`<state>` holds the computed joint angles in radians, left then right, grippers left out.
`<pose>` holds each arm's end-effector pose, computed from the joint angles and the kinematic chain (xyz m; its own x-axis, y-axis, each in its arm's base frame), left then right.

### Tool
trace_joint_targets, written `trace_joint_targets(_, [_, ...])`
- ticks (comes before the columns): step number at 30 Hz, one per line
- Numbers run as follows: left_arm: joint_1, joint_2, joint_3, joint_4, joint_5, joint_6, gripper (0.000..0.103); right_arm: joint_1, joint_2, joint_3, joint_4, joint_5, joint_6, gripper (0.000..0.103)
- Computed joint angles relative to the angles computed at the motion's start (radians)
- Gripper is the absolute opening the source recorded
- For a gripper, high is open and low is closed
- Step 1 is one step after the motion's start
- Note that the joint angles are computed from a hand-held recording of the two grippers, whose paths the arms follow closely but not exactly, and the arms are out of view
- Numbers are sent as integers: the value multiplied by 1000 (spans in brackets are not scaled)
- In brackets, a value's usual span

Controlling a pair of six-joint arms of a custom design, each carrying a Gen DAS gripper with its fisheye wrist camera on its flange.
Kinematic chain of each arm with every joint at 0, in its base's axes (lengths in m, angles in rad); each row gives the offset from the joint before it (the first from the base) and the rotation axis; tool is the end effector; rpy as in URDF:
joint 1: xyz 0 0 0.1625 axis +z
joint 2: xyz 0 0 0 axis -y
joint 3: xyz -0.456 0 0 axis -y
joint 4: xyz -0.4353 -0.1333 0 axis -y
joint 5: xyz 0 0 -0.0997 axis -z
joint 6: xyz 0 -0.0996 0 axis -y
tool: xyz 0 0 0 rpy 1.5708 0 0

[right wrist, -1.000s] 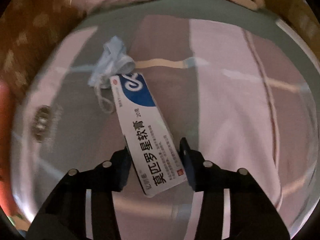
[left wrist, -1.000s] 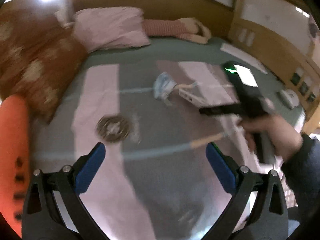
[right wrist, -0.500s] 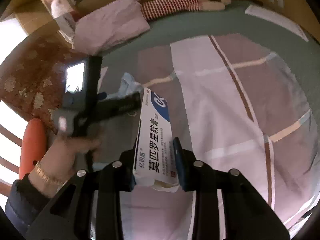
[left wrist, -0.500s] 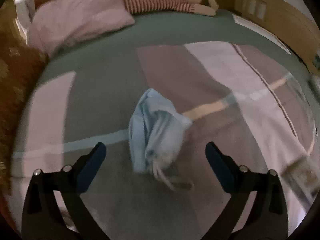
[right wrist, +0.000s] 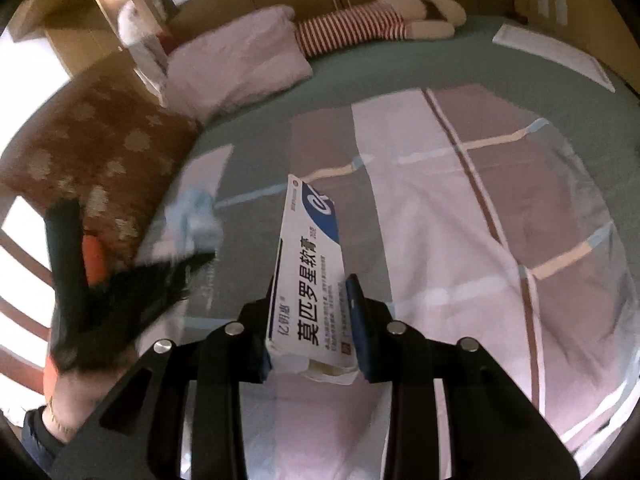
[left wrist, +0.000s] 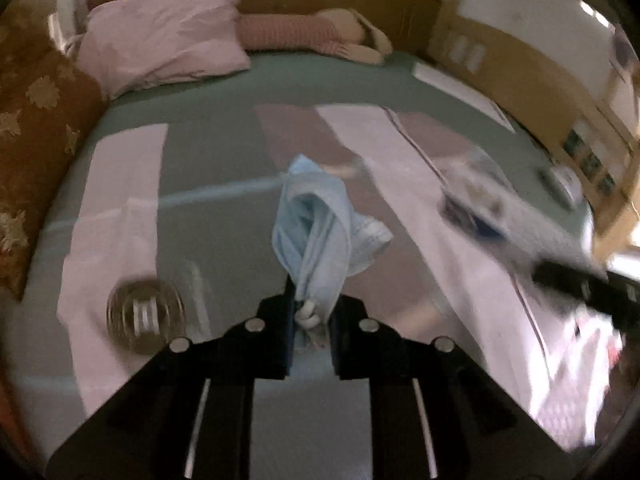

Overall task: Collect trash
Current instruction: 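Carry the mask and ointment box over the white trash bag and open both grippers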

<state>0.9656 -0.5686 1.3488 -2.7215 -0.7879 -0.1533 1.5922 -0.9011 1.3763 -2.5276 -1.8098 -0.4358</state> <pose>-0.2947 -0.7837 0.0721 -0.8007 0.0739 -0.5945 0.4129 0.7871 -0.4582 0.1269 -0.8008 0.2813 -0.8747 -0.2935 0.3857 -0.4282 0.8407 -0.3313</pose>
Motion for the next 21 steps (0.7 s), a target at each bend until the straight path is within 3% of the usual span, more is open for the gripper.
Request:
trace_joint_targets(2, [-53,-33,86,-37,-7,-14,15,-10,-80,104,-80,22,-16,32])
trace_joint_targets(7, [-167,-57,182,-98,-105,-23,15,-71,-317,319,-150,106,1,32])
trace_joint_targets(11, [-258,11,116,-28,-254,52,16,-123,-534,446,-190,81,-79,32])
trace_joint_targets(16, [-322,167,-98,172,-447,116,19,-205,-730,534,-237,-4,-118,32])
trace_joint_targets(18, [-327,242,-208,285,-532,95,35,-241,-766,546,-242,-27,-102,35])
trace_joint_targets(19, [-322,271,-257,335,-586,87,58,-252,-774,549,-249,-40,-90,39])
trace_joint_targets(20, [-318,311,-321,408,-636,70,87,-264,-783,552,-255,-50,-76,47])
trace_joint_targets(21, [-317,330,-353,448,-644,54,95,-273,-787,552,-260,-70,-68,69])
